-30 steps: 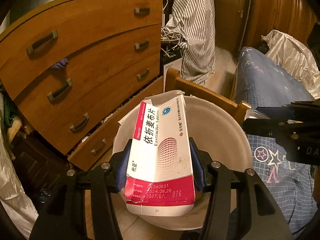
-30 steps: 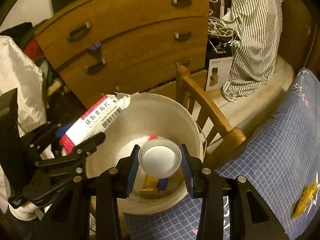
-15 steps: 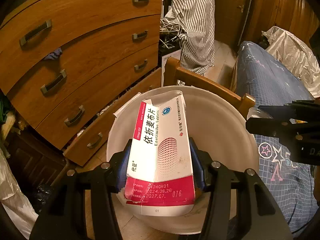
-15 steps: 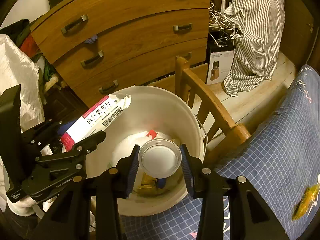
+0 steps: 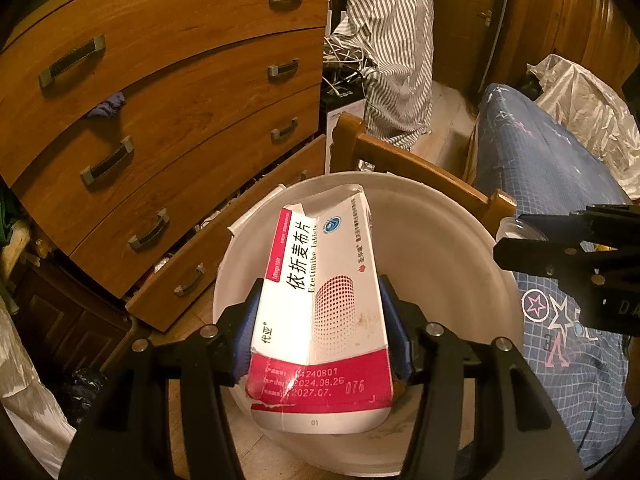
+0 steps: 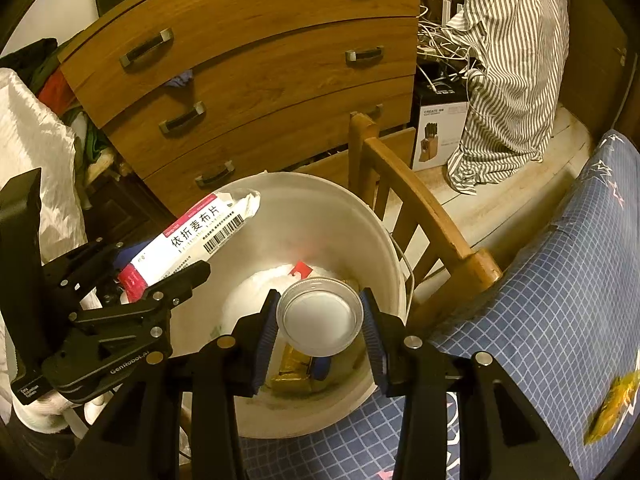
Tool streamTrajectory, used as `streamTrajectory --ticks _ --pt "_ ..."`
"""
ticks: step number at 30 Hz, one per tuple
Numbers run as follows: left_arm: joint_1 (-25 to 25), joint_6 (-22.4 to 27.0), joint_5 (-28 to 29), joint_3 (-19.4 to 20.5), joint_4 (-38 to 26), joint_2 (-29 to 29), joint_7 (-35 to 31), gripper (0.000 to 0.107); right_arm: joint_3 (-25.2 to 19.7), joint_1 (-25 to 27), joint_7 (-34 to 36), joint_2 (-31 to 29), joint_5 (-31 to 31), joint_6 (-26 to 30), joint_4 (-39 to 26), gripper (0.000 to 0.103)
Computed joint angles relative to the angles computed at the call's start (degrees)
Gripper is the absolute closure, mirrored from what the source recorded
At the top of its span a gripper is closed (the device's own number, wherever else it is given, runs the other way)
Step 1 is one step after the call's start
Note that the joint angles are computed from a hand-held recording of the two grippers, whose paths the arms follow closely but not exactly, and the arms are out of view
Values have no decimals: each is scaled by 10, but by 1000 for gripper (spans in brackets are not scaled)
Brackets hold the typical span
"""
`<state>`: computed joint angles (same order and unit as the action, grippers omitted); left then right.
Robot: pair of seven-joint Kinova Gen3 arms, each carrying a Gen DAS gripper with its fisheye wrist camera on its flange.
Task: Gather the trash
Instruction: 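Open both tools to drop the box and lid into the bucket, then move both tools back over the bed toward the white wrapper and apple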
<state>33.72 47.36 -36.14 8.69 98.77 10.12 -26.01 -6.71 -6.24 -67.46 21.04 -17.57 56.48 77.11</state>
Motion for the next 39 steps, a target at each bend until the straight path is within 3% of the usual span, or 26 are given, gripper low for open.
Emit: streamTrajectory --ticks 2,4,7,10,18,25,29,33,36,39 --pt "2 8 -6 -2 -1 2 9 52 -22 20 0 5 5 10 -9 59" --pt "4 15 -10 -4 -1 2 23 48 -75 59 -19 7 26 8 -12 43" --pt "1 15 -13 -4 2 2 26 48 -144 113 -26 6 50 -22 5 43" --pt "0 14 -12 -2 3 3 25 48 -140 115 -20 2 42 -28 11 43" --pt "4 17 -14 1 4 -1 29 48 64 -5 67 -24 -92 0 29 43" --pt "24 19 -32 15 5 -7 49 48 240 -103 215 -120 -234 -77 178 43" --pt "45 12 -40 25 7 -2 59 48 263 -72 308 -209 -292 -113 284 40" --pt "81 4 -49 38 -2 12 75 48 363 -58 401 -294 -329 -101 379 36" --pt "114 -3 -52 44 -22 33 73 48 443 15 471 -325 -341 -52 431 36" --pt "148 -11 -45 44 -53 63 58 48 523 94 541 -323 -331 -37 457 36"
